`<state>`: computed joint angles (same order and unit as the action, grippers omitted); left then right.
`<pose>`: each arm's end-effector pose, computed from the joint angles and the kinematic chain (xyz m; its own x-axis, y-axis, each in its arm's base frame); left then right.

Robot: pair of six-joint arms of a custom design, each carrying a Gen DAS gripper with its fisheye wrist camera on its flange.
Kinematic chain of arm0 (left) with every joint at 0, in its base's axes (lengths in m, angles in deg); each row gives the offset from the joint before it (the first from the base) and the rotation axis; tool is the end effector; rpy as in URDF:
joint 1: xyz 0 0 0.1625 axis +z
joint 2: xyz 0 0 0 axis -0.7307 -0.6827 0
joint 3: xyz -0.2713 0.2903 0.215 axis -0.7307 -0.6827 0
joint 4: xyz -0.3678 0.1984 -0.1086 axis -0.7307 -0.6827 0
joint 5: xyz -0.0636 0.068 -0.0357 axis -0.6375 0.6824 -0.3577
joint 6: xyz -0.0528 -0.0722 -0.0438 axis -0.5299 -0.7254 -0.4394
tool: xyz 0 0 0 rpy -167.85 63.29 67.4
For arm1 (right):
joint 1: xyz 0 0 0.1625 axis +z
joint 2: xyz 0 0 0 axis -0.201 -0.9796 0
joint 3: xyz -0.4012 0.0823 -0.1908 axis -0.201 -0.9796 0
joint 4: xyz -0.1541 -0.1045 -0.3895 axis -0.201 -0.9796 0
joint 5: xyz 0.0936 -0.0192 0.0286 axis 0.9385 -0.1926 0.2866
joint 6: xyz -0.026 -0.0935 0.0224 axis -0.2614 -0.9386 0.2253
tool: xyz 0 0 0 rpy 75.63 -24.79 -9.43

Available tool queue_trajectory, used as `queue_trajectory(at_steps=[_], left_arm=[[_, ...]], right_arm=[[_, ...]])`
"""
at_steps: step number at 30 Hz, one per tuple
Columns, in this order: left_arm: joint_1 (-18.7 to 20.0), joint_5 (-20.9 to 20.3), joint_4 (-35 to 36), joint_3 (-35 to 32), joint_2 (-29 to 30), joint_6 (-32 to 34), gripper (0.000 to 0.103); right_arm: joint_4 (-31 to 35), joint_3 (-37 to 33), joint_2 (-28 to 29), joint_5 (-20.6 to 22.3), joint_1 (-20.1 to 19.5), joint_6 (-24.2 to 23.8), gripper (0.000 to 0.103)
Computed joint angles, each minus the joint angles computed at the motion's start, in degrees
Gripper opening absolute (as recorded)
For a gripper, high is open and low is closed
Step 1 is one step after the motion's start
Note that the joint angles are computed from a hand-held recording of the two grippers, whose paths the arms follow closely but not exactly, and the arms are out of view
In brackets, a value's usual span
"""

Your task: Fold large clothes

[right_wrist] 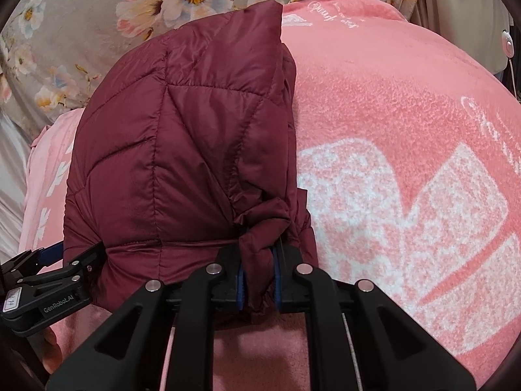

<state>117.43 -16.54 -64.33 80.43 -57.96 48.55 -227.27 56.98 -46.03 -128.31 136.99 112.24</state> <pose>0.0351 -0.5124 0.3319 -0.6041 0.2827 -0.7451 0.5387 0.8339 -0.1203 0.3865 -0.4490 -0.1066 -0.8426 0.2694 0.4664 -0.1351 0.7326 -0.6671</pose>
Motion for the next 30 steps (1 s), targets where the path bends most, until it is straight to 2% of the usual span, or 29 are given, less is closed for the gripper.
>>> queue_trajectory(at_steps=[2,3,5,6,8,11,13,16,21,26,27,29,30], left_arm=[[-0.75,0.62,-1.57,1.38,-0.63,1.32,0.079],[-0.93,0.61,-0.36,1.08,-1.04,1.43,0.079],[-0.85,-1.51,6.92,-1.12,-3.10,-0.76,0.078],[-0.44,-3.87,11.62,-3.16,-4.32,-2.29,0.078],[0.12,-7.06,15.51,-6.15,-5.63,-3.52,0.078],[-0.36,-7.66,14.81,-10.63,-5.24,-3.94,0.076],[-0.79,-8.39,13.64,-14.09,-3.31,-4.09,0.076],[-1.63,-7.72,12.37,-18.71,0.95,-5.86,0.076],[-2.85,-4.88,11.96,-21.85,7.09,-9.54,0.076],[-2.16,-3.14,8.90,-23.63,13.23,-8.52,0.076],[-2.11,-2.53,8.69,-23.69,14.14,-8.69,0.076],[-1.51,-2.12,8.38,-24.35,16.12,-9.14,0.076],[-1.39,-1.70,7.74,-24.24,16.71,-9.22,0.077]], right_arm=[[-1.46,1.66,-1.08,2.09,-0.31,0.70,0.012],[-0.98,2.71,-2.23,3.29,-0.39,2.53,0.012],[-0.17,4.47,-4.37,4.40,-0.04,5.34,0.019],[-0.99,5.50,-5.48,3.95,0.68,6.01,0.023],[-3.33,6.23,-7.00,2.01,2.13,4.69,0.033],[-6.94,5.38,-8.72,0.53,3.01,1.05,0.035],[-11.66,4.09,-9.55,3.01,2.07,-1.83,0.038],[-13.54,1.30,-9.49,5.66,0.09,-3.42,0.046],[-6.73,-5.18,-7.95,9.51,-4.44,-0.24,0.046],[0.49,-10.49,-5.09,10.19,-6.93,0.35,0.045],[0.57,-10.96,-4.51,9.76,-6.93,-0.03,0.042],[1.14,-13.14,-2.58,5.94,-6.73,-2.20,0.029],[1.03,-13.69,-1.94,4.66,-6.77,-3.41,0.027]])
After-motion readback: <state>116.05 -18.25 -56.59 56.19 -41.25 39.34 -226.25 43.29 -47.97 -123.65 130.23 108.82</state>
